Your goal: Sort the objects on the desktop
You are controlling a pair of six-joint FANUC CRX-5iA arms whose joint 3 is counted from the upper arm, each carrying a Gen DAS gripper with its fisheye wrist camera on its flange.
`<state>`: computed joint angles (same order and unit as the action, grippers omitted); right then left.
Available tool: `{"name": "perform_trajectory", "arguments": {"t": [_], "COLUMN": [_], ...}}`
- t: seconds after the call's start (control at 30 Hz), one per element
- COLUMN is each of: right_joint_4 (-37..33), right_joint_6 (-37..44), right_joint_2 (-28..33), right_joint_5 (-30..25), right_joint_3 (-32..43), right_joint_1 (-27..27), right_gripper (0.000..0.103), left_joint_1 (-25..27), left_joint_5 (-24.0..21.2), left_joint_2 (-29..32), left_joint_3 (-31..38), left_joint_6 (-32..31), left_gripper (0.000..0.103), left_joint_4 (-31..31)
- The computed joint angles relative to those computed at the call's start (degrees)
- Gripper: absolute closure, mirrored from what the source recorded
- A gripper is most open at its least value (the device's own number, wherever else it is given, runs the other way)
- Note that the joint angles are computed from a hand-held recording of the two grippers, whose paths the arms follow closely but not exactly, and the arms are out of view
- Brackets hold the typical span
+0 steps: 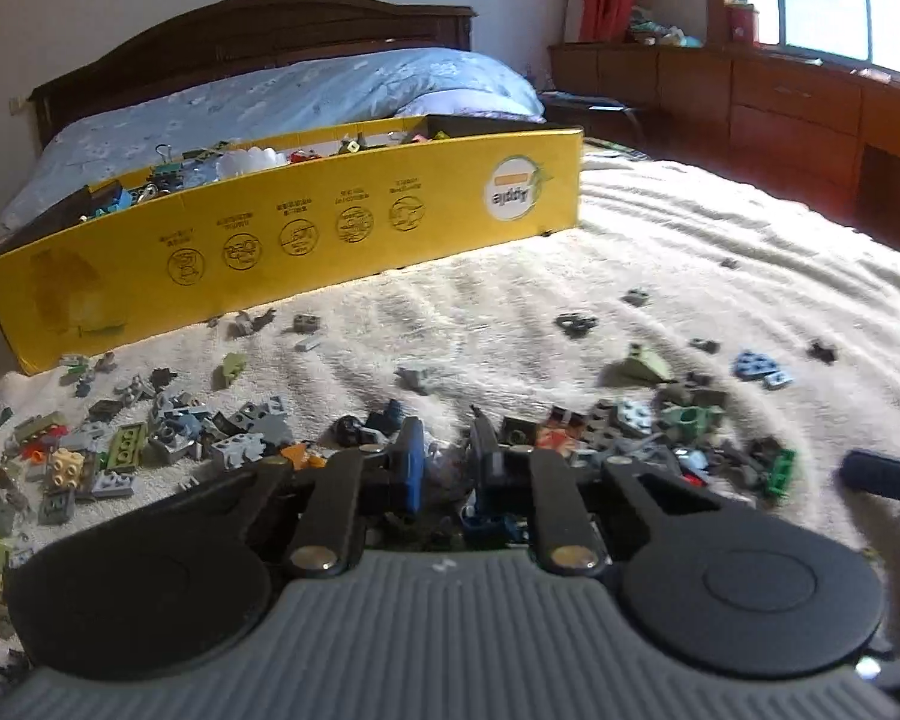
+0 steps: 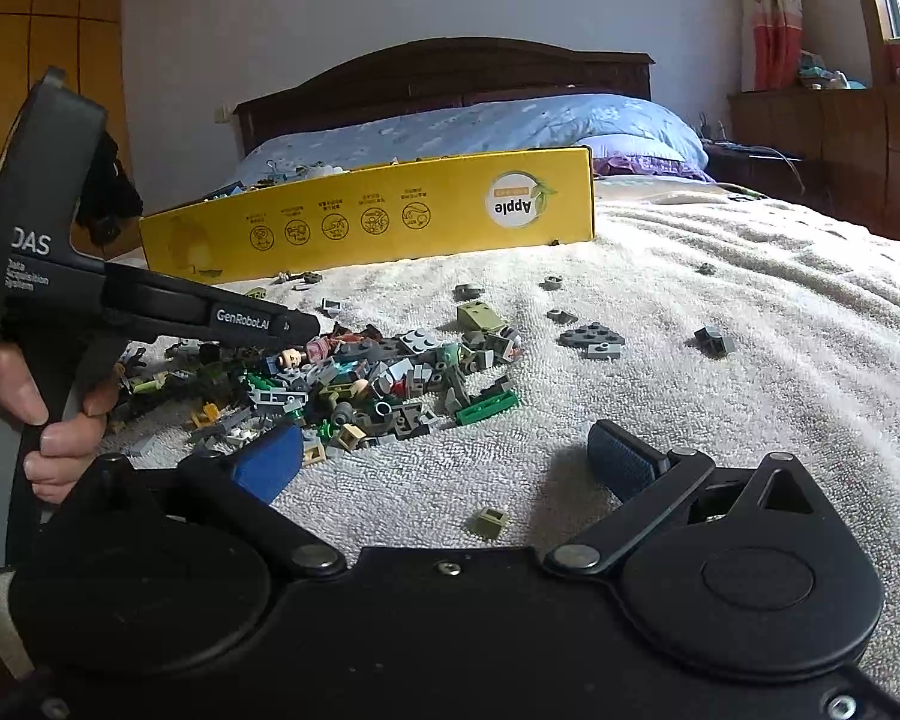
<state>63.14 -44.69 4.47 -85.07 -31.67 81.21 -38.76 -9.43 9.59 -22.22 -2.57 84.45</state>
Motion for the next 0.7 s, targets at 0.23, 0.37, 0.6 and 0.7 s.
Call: {"name": "perform_trajectory", "arguments": {"t": [0.23, 0.37, 0.6, 0.7], "right_joint_4": [0.2, 0.1, 0.2, 0.0], "right_joint_6": [-0.1, 0.2, 0.8, 1.2], "right_joint_2": [0.2, 0.3, 0.8, 0.9], "right_joint_5": [0.0, -0.2, -0.7, -1.1], "right_joint_3": [0.0, 0.2, 0.8, 1.1], "right_joint_1": [0.0, 0.0, 0.1, 0.3], "right_gripper": [0.001, 0.001, 0.001, 0.001], "left_joint_1": [-0.2, 4.7, 7.9, 8.6], "left_joint_5": [-2.6, -8.1, -13.7, -15.2], "left_joint_2": [-6.8, -9.8, -11.4, -12.0], "left_joint_3": [-5.8, -7.9, -10.6, -11.7], "left_joint_6": [-6.1, 4.9, 9.7, 9.0], "left_gripper": [0.084, 0.084, 0.066, 0.055], "left_joint_4": [6.6, -5.2, -10.8, -9.6]}}
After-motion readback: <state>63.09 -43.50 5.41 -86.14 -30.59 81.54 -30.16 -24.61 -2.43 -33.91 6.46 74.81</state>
